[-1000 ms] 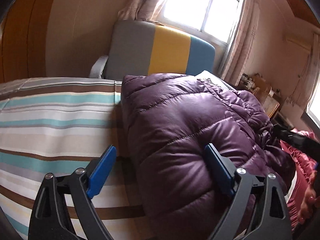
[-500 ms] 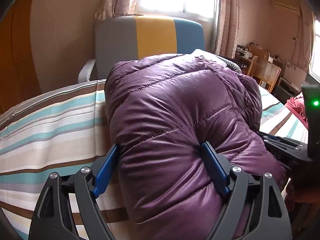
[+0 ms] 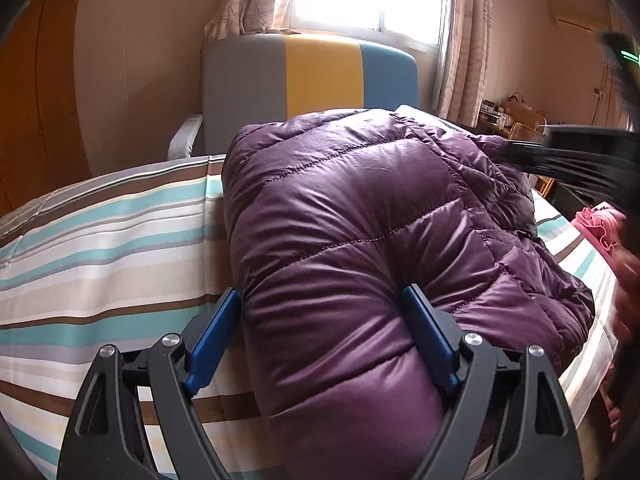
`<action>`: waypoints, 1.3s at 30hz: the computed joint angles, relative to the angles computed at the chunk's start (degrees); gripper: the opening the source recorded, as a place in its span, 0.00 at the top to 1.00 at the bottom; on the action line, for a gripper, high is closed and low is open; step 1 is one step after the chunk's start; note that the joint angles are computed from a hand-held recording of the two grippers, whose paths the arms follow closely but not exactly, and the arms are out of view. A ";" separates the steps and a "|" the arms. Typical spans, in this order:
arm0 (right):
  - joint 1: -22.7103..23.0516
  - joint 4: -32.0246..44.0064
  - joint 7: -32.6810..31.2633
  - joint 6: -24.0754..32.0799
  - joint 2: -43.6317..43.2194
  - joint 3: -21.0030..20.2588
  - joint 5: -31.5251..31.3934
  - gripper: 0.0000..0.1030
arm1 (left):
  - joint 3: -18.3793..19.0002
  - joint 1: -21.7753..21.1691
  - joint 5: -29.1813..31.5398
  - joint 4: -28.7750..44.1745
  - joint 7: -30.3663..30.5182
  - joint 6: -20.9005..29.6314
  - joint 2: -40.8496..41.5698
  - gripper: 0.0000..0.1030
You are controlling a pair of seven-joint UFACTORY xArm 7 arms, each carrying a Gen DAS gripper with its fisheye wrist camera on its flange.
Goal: Fold large clothes
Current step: 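Grasp the folded jacket bundle with the right tool while the left tool presses it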
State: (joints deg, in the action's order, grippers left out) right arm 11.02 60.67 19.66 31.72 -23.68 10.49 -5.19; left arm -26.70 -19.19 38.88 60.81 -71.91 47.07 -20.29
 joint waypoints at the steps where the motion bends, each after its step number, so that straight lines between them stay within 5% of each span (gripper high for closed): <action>1: -0.67 1.99 0.18 0.83 2.73 0.58 -1.06 0.78 | -0.04 -0.02 0.10 -0.08 -0.05 -0.05 -0.04 0.20; 6: -0.80 3.71 -0.36 2.34 9.58 -0.86 -2.24 0.78 | 0.74 0.14 -0.16 -1.50 -0.53 -2.96 -0.36 0.17; 10: -0.35 -2.20 0.96 -4.13 8.65 -1.64 -0.70 0.78 | 1.28 0.72 -1.14 -2.94 -1.86 -6.23 -0.39 0.14; 16: -0.23 -3.70 2.60 -4.26 7.24 -0.84 -2.10 0.78 | 2.92 0.88 -6.78 -4.15 -2.73 -9.15 -2.37 0.15; 22: -0.62 -3.95 4.51 -4.63 7.03 -0.01 -3.78 0.78 | 0.50 5.11 -3.93 8.02 -1.97 -2.12 3.33 0.24; 30: -0.24 -3.62 4.57 -4.16 7.29 -0.26 -4.24 0.78 | 2.44 0.36 2.38 33.13 6.92 15.85 25.98 0.32; 39: 0.01 -1.10 4.78 -2.31 9.24 0.24 -5.48 0.77 | 10.28 -2.44 -2.08 27.43 6.68 9.96 26.89 0.22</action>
State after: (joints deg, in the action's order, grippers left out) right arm 11.03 59.57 24.44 29.41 -14.44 10.73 -10.67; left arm -16.42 -21.63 36.80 88.25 -65.23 57.03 6.59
